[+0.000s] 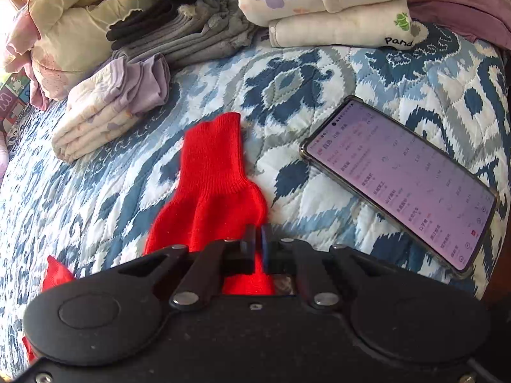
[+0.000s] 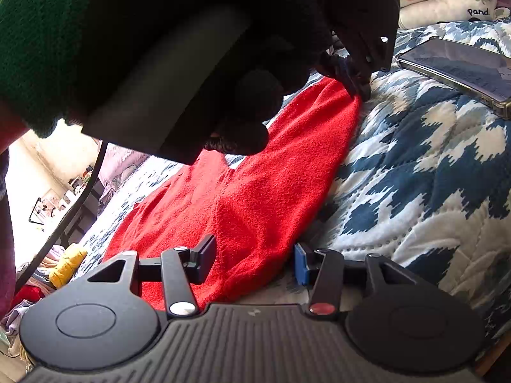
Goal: Fold clothes
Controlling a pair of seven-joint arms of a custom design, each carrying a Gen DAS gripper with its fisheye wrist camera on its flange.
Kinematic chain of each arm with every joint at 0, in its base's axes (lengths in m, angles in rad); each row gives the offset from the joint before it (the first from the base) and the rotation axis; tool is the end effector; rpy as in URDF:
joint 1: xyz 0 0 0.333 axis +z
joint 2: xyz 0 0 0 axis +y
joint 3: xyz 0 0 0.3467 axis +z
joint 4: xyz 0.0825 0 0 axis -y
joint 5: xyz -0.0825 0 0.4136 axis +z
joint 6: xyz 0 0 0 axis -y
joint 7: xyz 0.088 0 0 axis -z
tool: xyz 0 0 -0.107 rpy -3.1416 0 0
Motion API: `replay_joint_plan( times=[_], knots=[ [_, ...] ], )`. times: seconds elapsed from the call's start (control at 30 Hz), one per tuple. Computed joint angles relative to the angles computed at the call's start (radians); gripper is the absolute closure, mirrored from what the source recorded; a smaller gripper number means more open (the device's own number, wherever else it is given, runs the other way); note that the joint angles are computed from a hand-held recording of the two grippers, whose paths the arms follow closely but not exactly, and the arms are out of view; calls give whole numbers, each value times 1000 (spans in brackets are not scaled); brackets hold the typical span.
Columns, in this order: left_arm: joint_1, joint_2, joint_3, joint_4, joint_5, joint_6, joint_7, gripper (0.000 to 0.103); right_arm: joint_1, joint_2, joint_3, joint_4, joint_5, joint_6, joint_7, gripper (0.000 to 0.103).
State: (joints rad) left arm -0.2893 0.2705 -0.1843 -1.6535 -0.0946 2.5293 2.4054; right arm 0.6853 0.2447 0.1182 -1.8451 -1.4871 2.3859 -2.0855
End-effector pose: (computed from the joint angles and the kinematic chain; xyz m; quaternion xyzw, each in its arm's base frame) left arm 0.6490 -0.3145 0.5443 -0.1634 0.9382 -0.2194 0.2121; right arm 0.4852 0.4816 0.4474 -0.3194 0.7827 -0.2205 0.4866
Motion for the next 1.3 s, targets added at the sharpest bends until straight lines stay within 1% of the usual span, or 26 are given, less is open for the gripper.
replay_joint_plan(
  times=[0.07, 0.17, 0.23, 0.27, 0.3, 0.33, 0.47, 0.53, 0.57, 0.6, 0.73, 0.8, 0.83, 0.9, 1.03, 1.07, 1.17, 1.3],
  knots=[
    [16, -5, -5, 7, -41, 6, 2, 101, -2, 4, 1, 9, 18, -1, -38, 53],
    [55, -12, -18, 32, -152, -16, 9, 101, 7, 22, 7, 45, 77, -25, -156, 52],
    [75, -15, -18, 46, -206, -12, 6, 101, 17, 32, 6, 66, 107, -46, -232, 51],
    [90, -16, -19, 56, -241, -10, 11, 101, 23, 37, 5, 76, 116, -55, -263, 47],
    [100, -16, -16, 65, -260, -9, 7, 101, 28, 41, 4, 85, 123, -65, -290, 44],
    [112, -17, -15, 72, -284, -9, 10, 101, 35, 44, 1, 92, 126, -75, -310, 43],
    [174, -18, -18, 102, -404, -11, 62, 101, 50, 56, -5, 117, 129, -80, -387, 43],
    [198, -18, -10, 115, -439, -9, 74, 101, 57, 66, -7, 135, 133, -86, -452, 47],
    [210, -18, -6, 123, -454, -9, 79, 101, 61, 71, -10, 145, 133, -89, -482, 55],
    [219, -17, -3, 127, -466, -7, 83, 101, 68, 75, -12, 153, 128, -98, -500, 60],
    [253, -15, 14, 140, -491, 9, 76, 101, 83, 90, -21, 181, 119, -110, -567, 66],
    [271, -22, 21, 131, -506, 22, 66, 101, 90, 99, -25, 196, 113, -108, -605, 72],
    [281, -28, 24, 122, -519, 29, 62, 101, 94, 104, -27, 206, 108, -109, -629, 73],
    [310, -39, 28, 102, -560, 36, 71, 101, 105, 118, -32, 231, 98, -113, -687, 78],
    [361, -60, 34, 63, -660, 51, 102, 101, 118, 134, -42, 261, 95, -104, -767, 82],
    [369, -68, 34, 49, -684, 58, 114, 101, 121, 137, -45, 267, 96, -101, -778, 83],
    [408, -100, 28, 0, -830, 74, 219, 101, 132, 148, -51, 284, 91, -98, -823, 83],
    [422, -172, 37, -99, -1024, 151, 448, 101, 140, 162, -57, 301, 89, -68, -900, 84]
  ],
)
